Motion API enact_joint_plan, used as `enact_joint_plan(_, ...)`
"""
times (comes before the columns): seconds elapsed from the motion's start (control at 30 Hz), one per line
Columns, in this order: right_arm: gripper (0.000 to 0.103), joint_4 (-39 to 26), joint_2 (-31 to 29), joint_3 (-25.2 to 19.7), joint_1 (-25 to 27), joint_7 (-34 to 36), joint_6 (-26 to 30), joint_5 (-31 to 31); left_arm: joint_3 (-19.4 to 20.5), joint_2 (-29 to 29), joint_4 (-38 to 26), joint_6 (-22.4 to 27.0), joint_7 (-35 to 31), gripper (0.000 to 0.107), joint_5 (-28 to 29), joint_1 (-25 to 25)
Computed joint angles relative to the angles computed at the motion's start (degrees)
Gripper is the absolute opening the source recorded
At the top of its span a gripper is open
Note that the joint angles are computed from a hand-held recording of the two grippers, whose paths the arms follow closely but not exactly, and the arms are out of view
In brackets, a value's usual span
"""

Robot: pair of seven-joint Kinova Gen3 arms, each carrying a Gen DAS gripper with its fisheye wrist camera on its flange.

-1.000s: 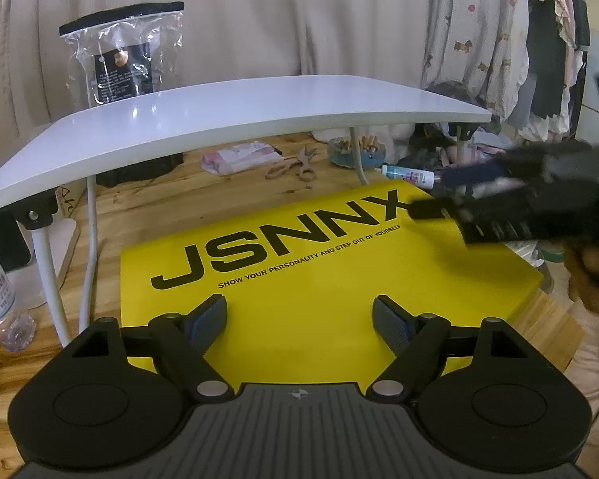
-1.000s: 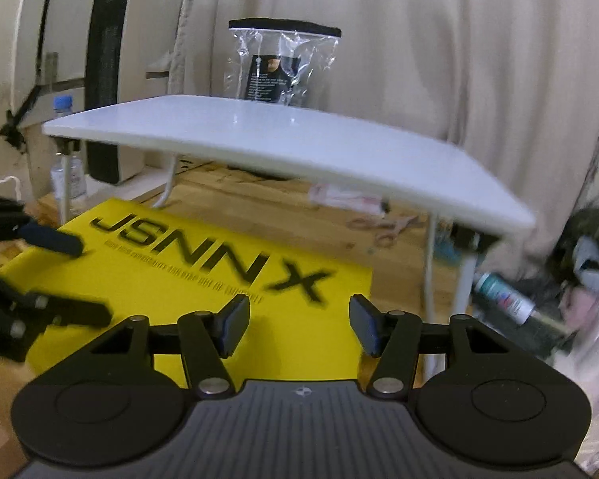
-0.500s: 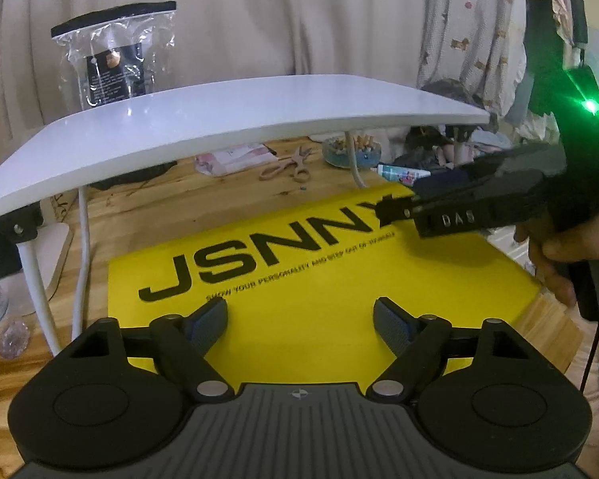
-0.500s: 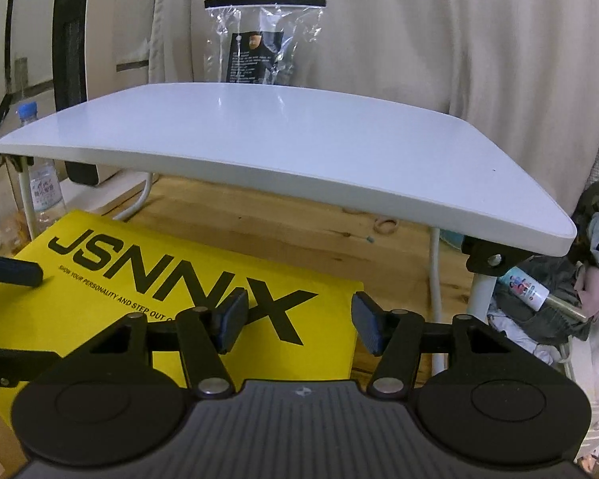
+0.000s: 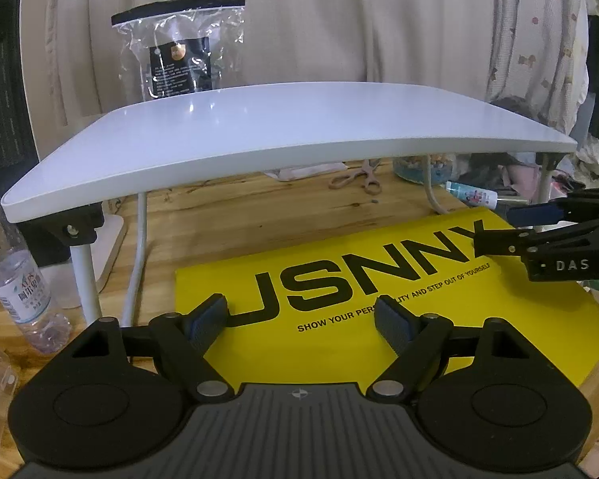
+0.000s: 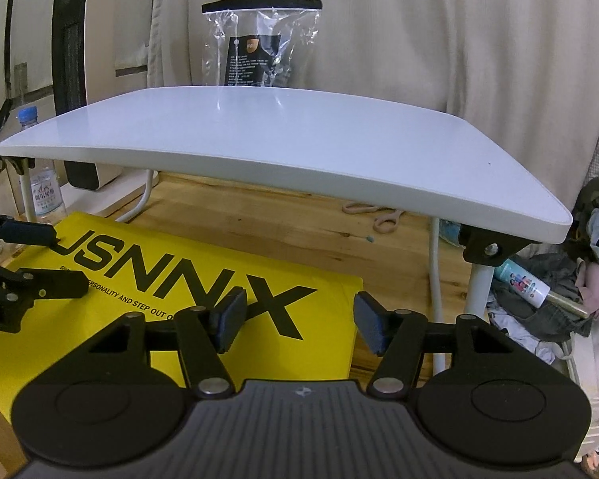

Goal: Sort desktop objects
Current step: 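Move the lid over the open box and lower it with both tools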

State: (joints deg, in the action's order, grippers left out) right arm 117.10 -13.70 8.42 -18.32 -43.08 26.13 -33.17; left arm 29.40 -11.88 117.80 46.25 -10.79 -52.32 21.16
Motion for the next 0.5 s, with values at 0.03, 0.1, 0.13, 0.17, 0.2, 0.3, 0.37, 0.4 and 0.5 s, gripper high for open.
enact_joint_plan(0.03,0.061,0.01,-0.24,-0.68,0.58,-0.89,0.17,0.79,0.17,-0.06,0.35,-0.17,0.34,0.084,-0.53,-0.05)
enact_joint_plan(0.1,0.060,0.54,-1.36,-1.04,0.80,-1.24,0.68,2.11,0.32,-0.04,0.58,-0.22,0.65,0.084,-0.96,-0.03)
enact_joint_plan(0.13,0.060,1.11,-2.07,-0.74,0.51,-0.94,0.67,2.36,0.25,-0.03,0.51,-0.14,0.59,0.084,-0.84,0.04)
enact_joint_plan(0.17,0.060,1.81,-2.98,-0.07,0.07,-0.51,0.84,2.36,0.11,-0.04,0.44,-0.16,0.52,0.084,-0.72,0.08)
enact_joint_plan(0.2,0.060,2.27,-3.76,0.91,-0.45,-0.14,1.41,2.16,0.11,-0.05,0.42,-0.15,0.55,0.084,-0.80,0.08)
enact_joint_plan(0.3,0.060,3.22,-6.25,4.04,-1.42,0.66,4.73,1.32,0.51,-0.15,0.96,-0.37,1.77,0.084,-1.85,-0.08)
enact_joint_plan(0.37,0.060,4.13,-8.07,5.16,-1.60,1.14,6.01,1.25,0.66,-0.12,1.12,-0.36,2.37,0.084,-2.27,-0.10)
enact_joint_plan(0.4,0.060,4.53,-8.93,5.58,-1.65,1.24,6.56,1.34,0.61,-0.11,1.07,-0.32,2.55,0.084,-2.19,-0.03)
enact_joint_plan(0.5,0.060,5.28,-10.39,5.14,-1.59,0.54,6.54,2.26,-1.65,-1.50,0.78,-2.52,-0.07,0.082,1.22,0.78)
